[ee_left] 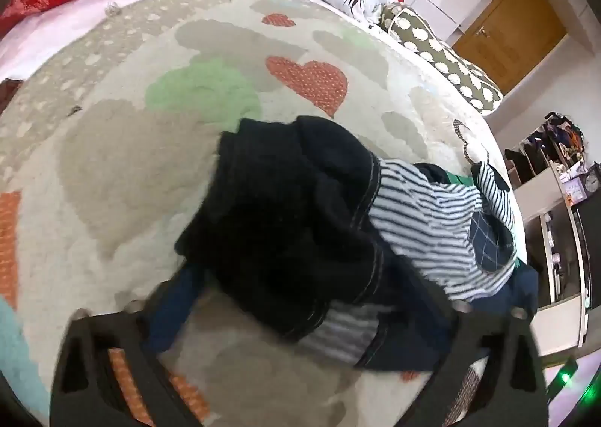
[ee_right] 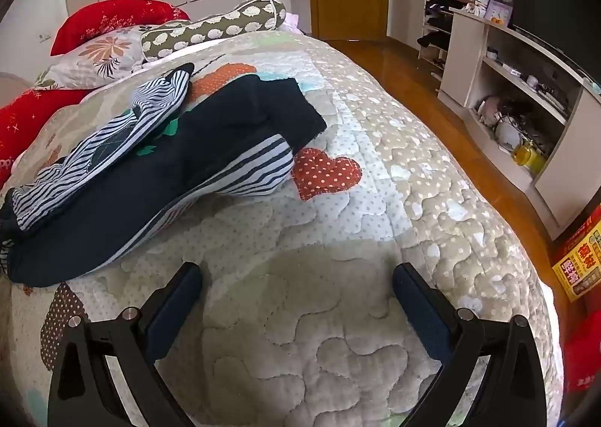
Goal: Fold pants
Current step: 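Approach the bunched navy pants with both grippers open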
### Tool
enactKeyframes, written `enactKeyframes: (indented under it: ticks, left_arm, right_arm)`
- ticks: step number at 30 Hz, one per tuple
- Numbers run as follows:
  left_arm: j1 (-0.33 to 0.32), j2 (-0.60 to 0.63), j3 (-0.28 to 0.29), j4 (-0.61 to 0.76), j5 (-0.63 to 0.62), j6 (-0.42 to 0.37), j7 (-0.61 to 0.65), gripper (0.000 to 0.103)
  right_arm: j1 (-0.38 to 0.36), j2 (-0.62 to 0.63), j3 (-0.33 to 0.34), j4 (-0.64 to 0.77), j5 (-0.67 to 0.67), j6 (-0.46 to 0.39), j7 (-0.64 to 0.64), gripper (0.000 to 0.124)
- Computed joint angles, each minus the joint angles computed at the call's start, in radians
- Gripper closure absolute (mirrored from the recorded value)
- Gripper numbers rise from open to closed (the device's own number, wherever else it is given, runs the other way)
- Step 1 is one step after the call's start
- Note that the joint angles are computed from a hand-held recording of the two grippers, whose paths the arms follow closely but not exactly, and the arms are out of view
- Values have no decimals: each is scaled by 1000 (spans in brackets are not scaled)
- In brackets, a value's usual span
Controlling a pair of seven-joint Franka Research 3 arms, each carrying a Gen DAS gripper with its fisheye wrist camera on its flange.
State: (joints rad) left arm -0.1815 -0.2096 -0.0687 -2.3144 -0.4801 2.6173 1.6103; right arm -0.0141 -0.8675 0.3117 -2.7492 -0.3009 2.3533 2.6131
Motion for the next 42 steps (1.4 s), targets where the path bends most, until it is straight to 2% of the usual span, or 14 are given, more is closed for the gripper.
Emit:
enactKeyframes:
  ticks: [1,3,10,15,18,20,25,26,27,28,31,34,37,42]
  left_arm:
    - [4,11,-6,15,18,-10,-16,57]
    - [-2,27,7,45,-28,-49,18,76]
    - [65,24,-4,77,113,-25,-50,81]
    - [114,46,1,103,251,-25,-127,78]
    - [112,19,13,90,234,-83,-104,71]
    - [108,-34,12,43,236,-63,-92,68]
    - [103,-210,8,-84,323,-8,-143,46]
    - [90,-253,19,-111,325,-1,-144,43]
    - [74,-303,30,-143,323,5,-143,37]
    - [63,-335,36,-161,330,10,-145,30]
    - [56,-419,26,-217,380,28,-186,28]
    - [11,-475,43,-269,389,54,-203,28]
    - [-26,-466,72,-258,385,18,-199,28]
    - [-62,-482,105,-284,351,24,-176,28]
  right_arm:
    - [0,-1,0,-1,0,2,1,21]
    - [2,-7,-2,-6,0,3,0,21]
    - [1,-8,0,-7,2,3,0,21]
    - [1,-7,0,-4,1,-2,-2,21]
    - [0,-3,1,-1,-1,-2,0,21]
    - [-1,-4,3,-2,-2,-3,2,21]
    - [11,-1,-19,2,8,-10,-19,21]
    - [15,-4,-30,10,18,-22,-31,25]
    - [10,-29,-29,9,20,-27,-23,39]
    - [6,-60,-30,4,23,-18,-14,43]
    - [8,-69,-72,39,43,40,-74,47]
    - [37,32,-149,117,110,120,-204,47]
    - [115,208,-268,226,267,146,-358,47]
    - [78,471,-256,421,342,157,-424,47]
